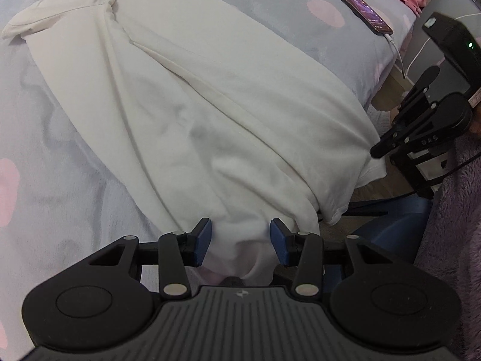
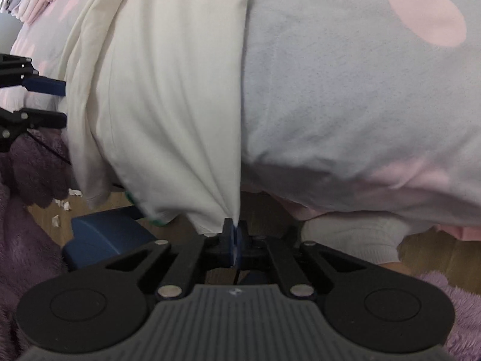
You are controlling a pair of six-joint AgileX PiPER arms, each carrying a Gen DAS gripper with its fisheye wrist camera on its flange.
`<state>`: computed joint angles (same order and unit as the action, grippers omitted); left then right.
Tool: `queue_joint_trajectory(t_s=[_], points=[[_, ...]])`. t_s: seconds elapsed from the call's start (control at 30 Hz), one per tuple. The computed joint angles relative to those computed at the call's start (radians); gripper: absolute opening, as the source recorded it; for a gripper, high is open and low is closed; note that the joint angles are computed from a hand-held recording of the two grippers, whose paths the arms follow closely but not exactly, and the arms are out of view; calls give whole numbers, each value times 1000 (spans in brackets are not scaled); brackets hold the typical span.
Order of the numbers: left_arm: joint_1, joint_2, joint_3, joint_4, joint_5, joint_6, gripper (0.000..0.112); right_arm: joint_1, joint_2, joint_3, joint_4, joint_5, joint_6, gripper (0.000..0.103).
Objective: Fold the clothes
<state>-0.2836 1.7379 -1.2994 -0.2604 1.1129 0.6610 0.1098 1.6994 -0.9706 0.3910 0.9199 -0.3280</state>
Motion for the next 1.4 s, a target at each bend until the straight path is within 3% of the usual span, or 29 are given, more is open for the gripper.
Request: queue_joint_trajectory(t_s=[0.17, 0.3, 0.4, 0.47, 0.57, 0.6, 0.77, 0.8, 0.87, 0.9, 0.97, 1.07, 1.2, 1.33, 1.4], points=[[16, -25, 39, 21, 39, 3, 41, 79, -124, 10, -98, -8, 68, 12], [12, -54, 113, 54, 15, -3, 41, 120, -180, -1, 29, -18, -32, 17], [0, -81, 171, 69, -10, 5, 41, 143, -137, -31, 196, -4, -130, 28], [-9, -98, 210, 92, -35, -13, 41, 203, -98, -38, 224, -45, -113, 36], [9, -121, 261, 107, -59, -32, 41, 243, -28, -42, 278, -66, -83, 38], [15, -127, 272, 108, -65, -35, 41, 250, -3, -44, 300, -67, -76, 44], [89, -165, 304, 70, -81, 7, 41, 334, 73, -57, 241, -147, 87, 48], [94, -171, 307, 61, -84, 18, 41, 343, 82, -56, 242, -166, 107, 47], [103, -181, 312, 44, -89, 42, 41, 341, 100, -52, 298, -187, 78, 35], [104, -187, 315, 36, -90, 55, 41, 344, 97, -52, 294, -190, 80, 18], [102, -196, 321, 27, -95, 77, 41, 345, 80, -48, 292, -186, 71, 3], [107, -209, 328, 8, -97, 124, 41, 322, 44, -40, 337, -149, 11, 1], [116, -248, 351, -38, -97, 207, 41, 209, -44, -33, 537, -75, -125, 1], [134, -305, 366, -100, -112, 262, 41, 163, -41, -98, 616, -74, -121, 1], [168, -322, 353, -163, -78, 288, 41, 161, -18, -131, 619, -78, -99, 1]])
